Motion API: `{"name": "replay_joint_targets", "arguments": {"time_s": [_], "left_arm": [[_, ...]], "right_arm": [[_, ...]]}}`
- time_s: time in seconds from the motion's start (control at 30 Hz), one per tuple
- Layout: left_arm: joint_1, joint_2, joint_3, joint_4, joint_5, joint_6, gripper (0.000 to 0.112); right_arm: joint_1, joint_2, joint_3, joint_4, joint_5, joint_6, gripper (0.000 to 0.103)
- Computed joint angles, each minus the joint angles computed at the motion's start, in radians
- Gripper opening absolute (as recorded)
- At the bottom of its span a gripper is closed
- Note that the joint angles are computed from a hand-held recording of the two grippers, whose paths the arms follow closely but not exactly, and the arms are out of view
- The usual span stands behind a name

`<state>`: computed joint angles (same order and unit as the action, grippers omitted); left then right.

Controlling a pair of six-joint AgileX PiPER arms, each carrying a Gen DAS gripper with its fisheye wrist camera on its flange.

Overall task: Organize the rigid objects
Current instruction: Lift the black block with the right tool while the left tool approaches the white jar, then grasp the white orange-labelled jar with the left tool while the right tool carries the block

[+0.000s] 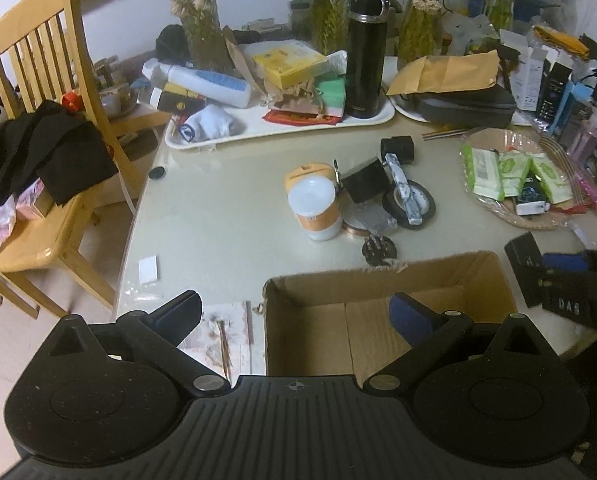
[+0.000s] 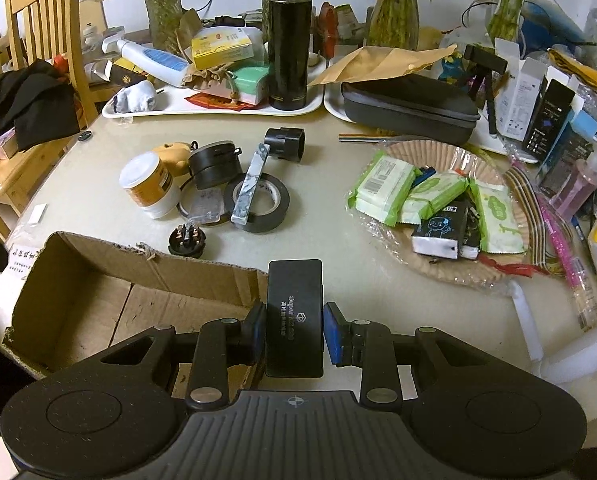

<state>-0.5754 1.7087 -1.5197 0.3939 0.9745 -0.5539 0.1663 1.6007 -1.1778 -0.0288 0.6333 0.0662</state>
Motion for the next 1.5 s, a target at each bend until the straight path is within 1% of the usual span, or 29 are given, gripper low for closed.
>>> {"name": "replay_joint_targets", "arguments": {"time_s": [0.13,0.27,0.37,0.53,0.83,0.9,1.0,1.03,1.07,1.1,1.2,1.3,1.37,1.43,1.47,1.5], "left_arm": [[0.005,0.030,-0.035,-0.005,-0.006,0.017,0.102],[0.009,0.054,-0.047,0.003,-0.038,0.026,0.102],[0.020,0.081,-0.059,0.005,-0.062,0.031,0.102],[0.063,0.133,-0.088,-0.058,-0.129,0.080,0.102],[0.131,0.288,-0.212,-0.154,-0.212,0.168,0.102],[0.148,0.334,-0.257,-0.172,-0.214,0.175,0.102],[0.174,0.405,-0.343,-0.206,-0.179,0.185,0.101],[0.184,0.427,-0.371,-0.228,-0.169,0.194,0.095],[0.192,0.448,-0.401,-0.245,-0.154,0.203,0.091],[0.202,0.475,-0.440,-0.265,-0.130,0.213,0.090],[0.223,0.527,-0.505,-0.313,-0.102,0.228,0.089],[0.238,0.567,-0.554,-0.352,-0.077,0.244,0.084],[0.246,0.603,-0.603,-0.369,-0.039,0.246,0.074],[0.266,0.618,-0.618,-0.441,-0.031,0.286,0.052],[0.269,0.622,-0.625,-0.455,-0.025,0.286,0.053],[0.263,0.621,-0.630,-0.435,-0.015,0.267,0.053]], "right_arm": [[-0.008,-0.008,0.008,0.048,0.008,-0.030,0.033],[-0.039,-0.016,0.012,0.154,0.016,-0.084,0.033],[-0.034,-0.016,0.016,0.140,0.009,-0.073,0.033],[-0.033,-0.007,0.014,0.143,0.007,-0.083,0.033],[-0.035,0.015,0.002,0.158,0.011,-0.095,0.033],[-0.037,0.018,0.000,0.165,0.012,-0.099,0.033],[-0.040,0.022,-0.003,0.173,0.014,-0.104,0.034],[-0.041,0.023,-0.005,0.176,0.015,-0.107,0.034],[-0.043,0.024,-0.007,0.179,0.017,-0.110,0.034],[-0.044,0.026,-0.009,0.183,0.018,-0.111,0.034],[-0.049,0.031,-0.015,0.195,0.022,-0.117,0.034],[-0.047,0.033,-0.019,0.194,0.023,-0.115,0.034],[-0.049,0.035,-0.019,0.198,0.023,-0.118,0.034],[-0.050,0.035,-0.021,0.200,0.025,-0.117,0.034],[-0.052,0.035,-0.021,0.206,0.025,-0.121,0.034],[-0.053,0.036,-0.021,0.210,0.025,-0.120,0.034]]}}
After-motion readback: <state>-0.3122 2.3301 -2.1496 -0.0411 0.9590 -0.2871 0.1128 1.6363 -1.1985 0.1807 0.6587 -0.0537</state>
